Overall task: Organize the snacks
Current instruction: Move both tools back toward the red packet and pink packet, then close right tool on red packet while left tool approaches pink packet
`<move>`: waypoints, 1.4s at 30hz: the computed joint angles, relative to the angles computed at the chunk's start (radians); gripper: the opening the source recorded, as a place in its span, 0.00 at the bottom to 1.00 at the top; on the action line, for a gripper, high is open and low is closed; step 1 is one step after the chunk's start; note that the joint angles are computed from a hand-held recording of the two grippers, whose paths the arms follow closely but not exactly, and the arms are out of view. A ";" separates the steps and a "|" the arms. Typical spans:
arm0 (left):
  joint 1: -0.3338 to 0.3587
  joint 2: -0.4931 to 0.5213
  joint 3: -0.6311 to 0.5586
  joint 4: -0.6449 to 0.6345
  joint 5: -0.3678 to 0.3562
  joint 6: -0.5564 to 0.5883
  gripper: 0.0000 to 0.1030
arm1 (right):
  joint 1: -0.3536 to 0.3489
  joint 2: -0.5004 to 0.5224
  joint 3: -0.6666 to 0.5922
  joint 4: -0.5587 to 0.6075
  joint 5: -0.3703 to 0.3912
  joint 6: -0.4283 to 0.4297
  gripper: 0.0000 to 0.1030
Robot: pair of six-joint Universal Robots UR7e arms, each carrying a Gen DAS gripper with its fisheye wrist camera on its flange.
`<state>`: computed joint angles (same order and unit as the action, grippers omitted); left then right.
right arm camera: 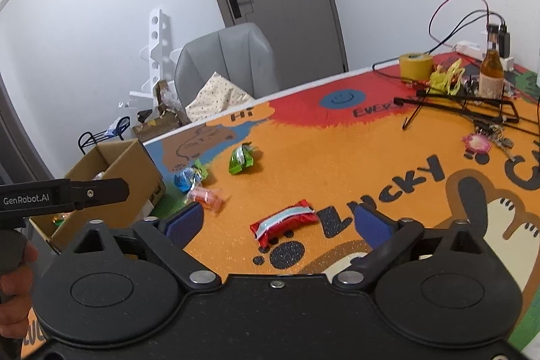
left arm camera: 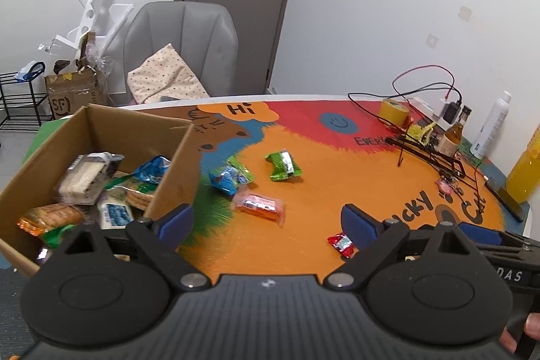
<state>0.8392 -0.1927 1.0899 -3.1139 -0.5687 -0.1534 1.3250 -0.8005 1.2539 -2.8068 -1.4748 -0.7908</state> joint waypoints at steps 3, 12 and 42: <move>0.006 0.019 -0.031 0.027 -0.012 0.001 0.83 | -0.002 0.016 -0.024 0.032 -0.010 0.002 0.81; 0.034 0.070 -0.130 0.128 -0.031 -0.031 0.64 | -0.003 0.073 -0.118 0.166 -0.037 0.023 0.55; 0.112 0.218 -0.441 0.328 -0.038 -0.054 0.64 | 0.019 0.248 -0.355 0.220 -0.113 -0.002 0.19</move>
